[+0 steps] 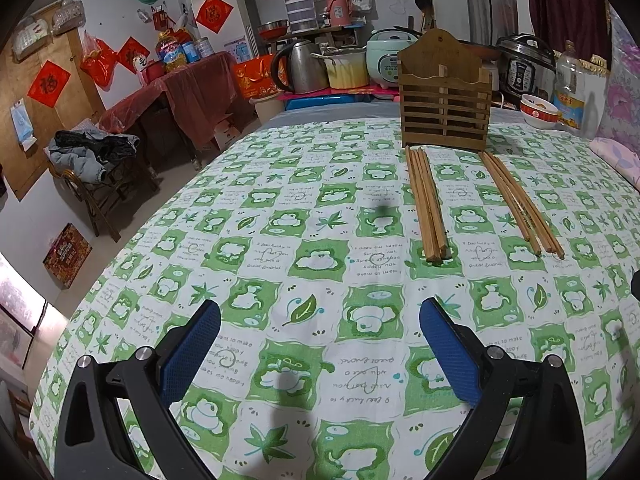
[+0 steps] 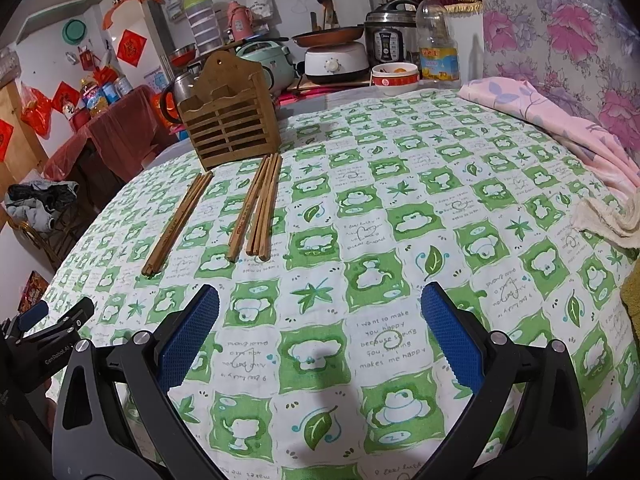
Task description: Organize utensils
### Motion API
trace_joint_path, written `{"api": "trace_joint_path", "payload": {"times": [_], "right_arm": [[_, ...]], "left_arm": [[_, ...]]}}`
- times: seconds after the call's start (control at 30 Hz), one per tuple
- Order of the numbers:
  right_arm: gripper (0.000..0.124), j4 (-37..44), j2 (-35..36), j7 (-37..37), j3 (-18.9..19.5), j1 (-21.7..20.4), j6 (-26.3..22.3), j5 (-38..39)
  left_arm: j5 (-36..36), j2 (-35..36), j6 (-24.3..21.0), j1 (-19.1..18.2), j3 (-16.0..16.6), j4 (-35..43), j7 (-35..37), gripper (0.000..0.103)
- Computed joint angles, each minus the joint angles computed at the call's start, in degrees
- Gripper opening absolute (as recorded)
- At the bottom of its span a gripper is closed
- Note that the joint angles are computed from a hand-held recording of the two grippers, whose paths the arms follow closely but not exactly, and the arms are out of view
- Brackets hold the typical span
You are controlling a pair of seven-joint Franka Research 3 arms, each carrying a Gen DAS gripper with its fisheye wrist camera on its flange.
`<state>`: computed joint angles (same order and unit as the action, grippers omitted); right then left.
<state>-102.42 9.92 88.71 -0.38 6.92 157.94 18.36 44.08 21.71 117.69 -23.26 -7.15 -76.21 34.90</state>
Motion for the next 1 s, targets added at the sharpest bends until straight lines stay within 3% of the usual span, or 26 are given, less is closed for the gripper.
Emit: {"api": "trace_joint_path", "payload": {"times": [0.43,1.0], "right_arm": [[0.097,-1.01,-0.59,0.85,-0.41,1.23,0.77,-4.57],[0.097,-0.74,-0.33,0.47,-0.29,0.94,0.31,-3.97]], "left_arm": [[0.71,0.22,-0.58,-0.41,-0.04,0.2,1.07,0.098],[0.93,0.31,-0.45,-0.53,0.11,0.29,0.97,0.098]]}}
